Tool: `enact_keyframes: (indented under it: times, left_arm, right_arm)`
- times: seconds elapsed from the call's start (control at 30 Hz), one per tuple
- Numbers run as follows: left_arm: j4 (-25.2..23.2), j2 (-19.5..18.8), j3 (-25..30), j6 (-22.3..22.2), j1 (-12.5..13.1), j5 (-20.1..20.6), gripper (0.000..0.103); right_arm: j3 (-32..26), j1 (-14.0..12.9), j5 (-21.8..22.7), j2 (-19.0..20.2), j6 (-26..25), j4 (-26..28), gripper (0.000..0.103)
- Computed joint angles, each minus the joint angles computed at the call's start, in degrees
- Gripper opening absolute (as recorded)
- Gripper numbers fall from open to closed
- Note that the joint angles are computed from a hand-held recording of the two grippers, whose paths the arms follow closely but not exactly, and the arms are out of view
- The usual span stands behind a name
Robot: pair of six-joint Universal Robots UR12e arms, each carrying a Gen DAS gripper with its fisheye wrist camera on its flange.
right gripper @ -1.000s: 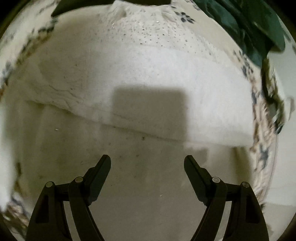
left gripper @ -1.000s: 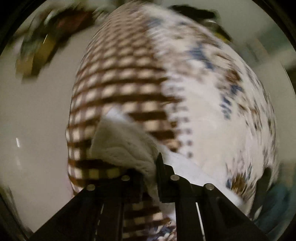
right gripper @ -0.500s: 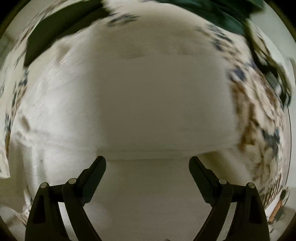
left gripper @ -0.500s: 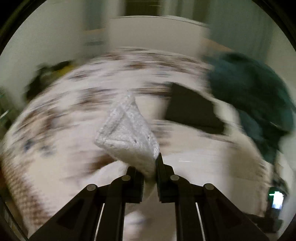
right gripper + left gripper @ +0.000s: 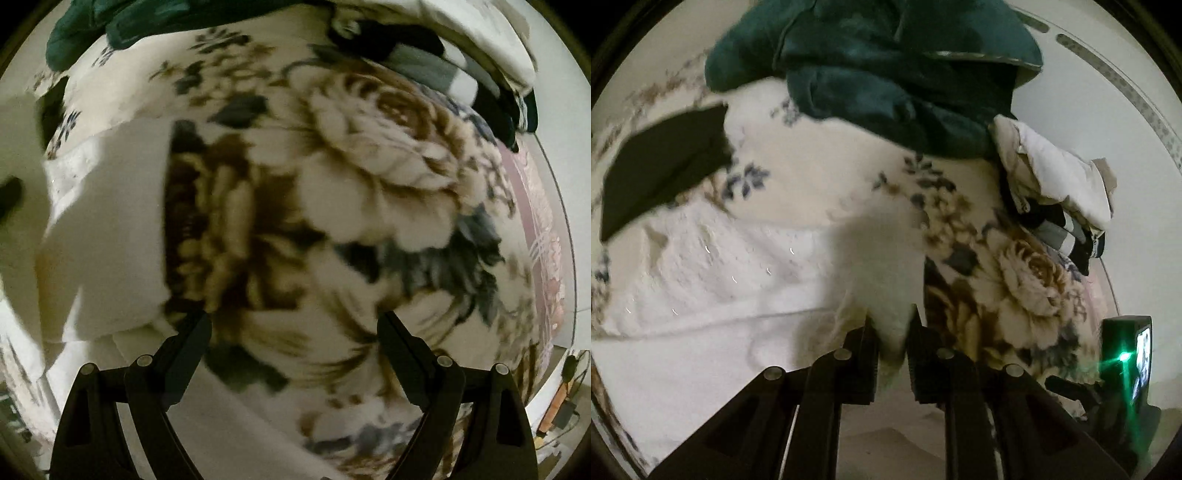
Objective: Fold small clothes
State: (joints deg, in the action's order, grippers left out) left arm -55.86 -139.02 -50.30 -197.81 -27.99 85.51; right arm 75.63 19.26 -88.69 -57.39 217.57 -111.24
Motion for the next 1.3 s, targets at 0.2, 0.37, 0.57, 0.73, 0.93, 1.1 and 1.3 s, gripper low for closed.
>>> enact_keyframes:
  times: [0.2,0.37,0.57,0.73,0.93,1.1,1.3]
  left_arm:
    - [5.24,6.37,-9.88,-6.96,2.68,4.29,0.097]
    - [0.11,11.68,-18.17,-11.84,5.59,19.07,0.097]
    - [-8.18,12.31,-23.28,-16.85,9.24,21.96,0.097]
    - [-2.45,13.35,-28.05,-18.83,11.09,16.24,0.103]
    - [3.67,17.16,-30.48,-15.49,8.58,17.18,0.103]
    - [3.64,19.04,-29.08,-13.37,3.77,12.42,0.103]
    - [-2.71,15.61,-21.09,-14.88,-4.29,2.07,0.103]
  right_arm:
    - [4.3,-4.3,8.31,-3.0,-0.45,-7.37,0.093]
    - [2.83,-5.01,18.09,-1.39,2.36,-13.54,0.093]
    - [-8.98,-2.49,17.49,7.04,-2.2,-3.58,0.09]
    - [-15.17,-0.93,10.38,10.44,-10.08,6.52,0.086]
    - [-15.39,-1.74,8.99,6.57,-13.18,11.98,0.086]
    - [-12.05,-4.06,10.06,-0.02,-20.21,17.3,0.086]
    - [-11.04,-7.36,13.4,-2.76,-24.75,22.32,0.086]
